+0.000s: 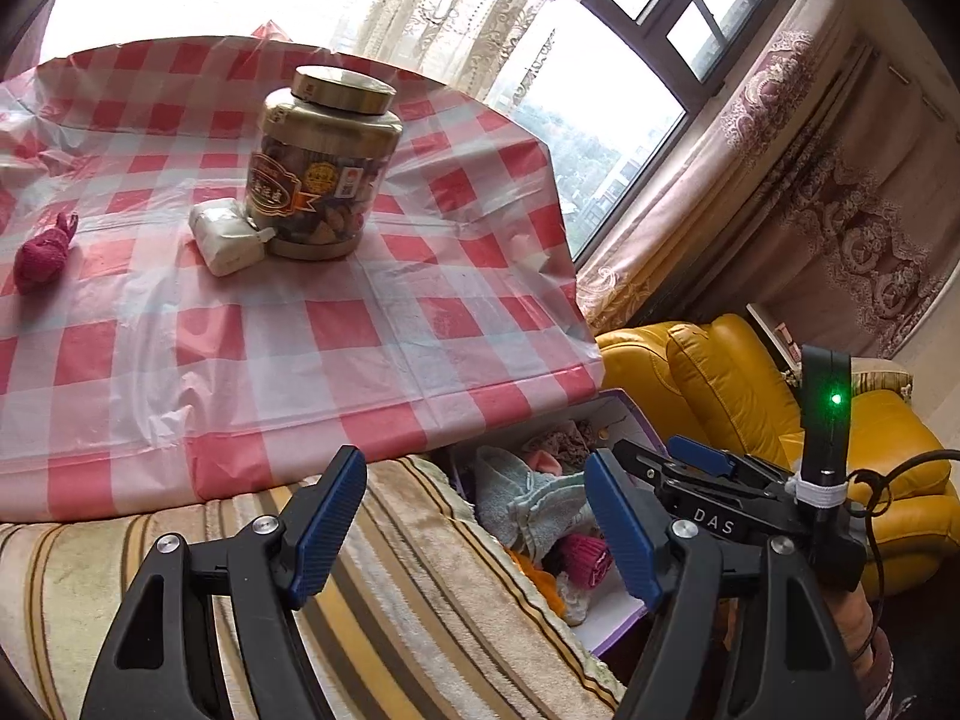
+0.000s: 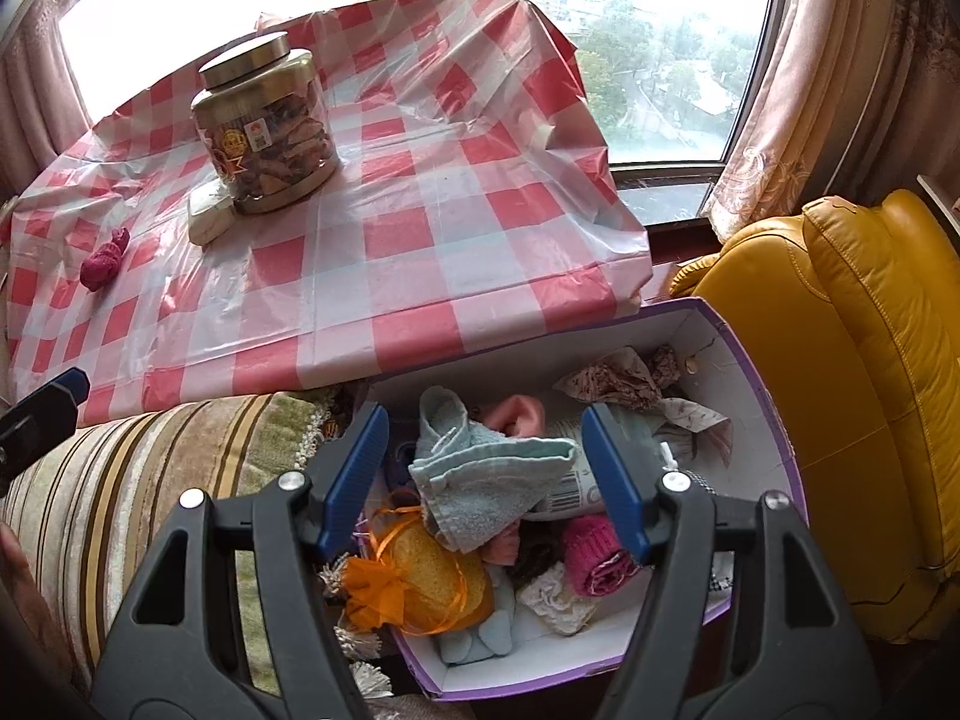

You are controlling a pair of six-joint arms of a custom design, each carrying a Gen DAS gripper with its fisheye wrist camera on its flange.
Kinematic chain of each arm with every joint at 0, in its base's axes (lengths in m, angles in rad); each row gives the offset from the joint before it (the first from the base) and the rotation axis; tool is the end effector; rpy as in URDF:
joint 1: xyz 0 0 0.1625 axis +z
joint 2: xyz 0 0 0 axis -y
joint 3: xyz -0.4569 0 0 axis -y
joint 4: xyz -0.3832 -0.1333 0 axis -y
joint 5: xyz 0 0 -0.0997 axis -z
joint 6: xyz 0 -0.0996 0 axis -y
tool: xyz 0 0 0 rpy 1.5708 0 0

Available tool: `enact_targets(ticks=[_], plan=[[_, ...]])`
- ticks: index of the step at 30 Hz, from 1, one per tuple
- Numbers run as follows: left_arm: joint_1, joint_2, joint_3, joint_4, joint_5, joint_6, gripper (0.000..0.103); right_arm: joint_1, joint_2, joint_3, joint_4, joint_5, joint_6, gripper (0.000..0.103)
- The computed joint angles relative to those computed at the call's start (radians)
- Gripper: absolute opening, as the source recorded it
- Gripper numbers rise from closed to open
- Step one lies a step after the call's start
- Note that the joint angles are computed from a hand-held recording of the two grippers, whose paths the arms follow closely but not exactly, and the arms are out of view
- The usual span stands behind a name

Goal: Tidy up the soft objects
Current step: 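Move both open tools back over the pink glove and white packet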

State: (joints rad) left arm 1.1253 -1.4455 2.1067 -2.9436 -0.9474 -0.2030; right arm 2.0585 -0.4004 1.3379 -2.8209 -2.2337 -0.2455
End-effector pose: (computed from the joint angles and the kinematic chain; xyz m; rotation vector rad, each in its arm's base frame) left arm -0.0375 -0.5227 0.3844 0.0053 2.5575 -1.1552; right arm 0.4228 -0.6434 -0.0123 0.7627 -2.3613 0.4906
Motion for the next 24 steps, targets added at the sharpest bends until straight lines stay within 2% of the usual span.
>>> enact_targets(ticks=[8, 15, 24], plan=[[0.044, -0.071, 0.009, -0.005, 0.063, -0.03, 0.076, 0.034, 0.066, -0.084, 0.07, 0.053, -0.034, 0.072], [0.091, -0.123, 0.012, 0.038, 0.101, -0.085, 0.076, 0.066, 0.131, -0.163, 0.169, 0.115, -0.061, 0.075], [0.141, -0.165, -0.001, 0.065, 0.13, -0.112, 0.076, 0.106, 0.244, -0.323, 0.262, 0.143, -0.125, 0.076]])
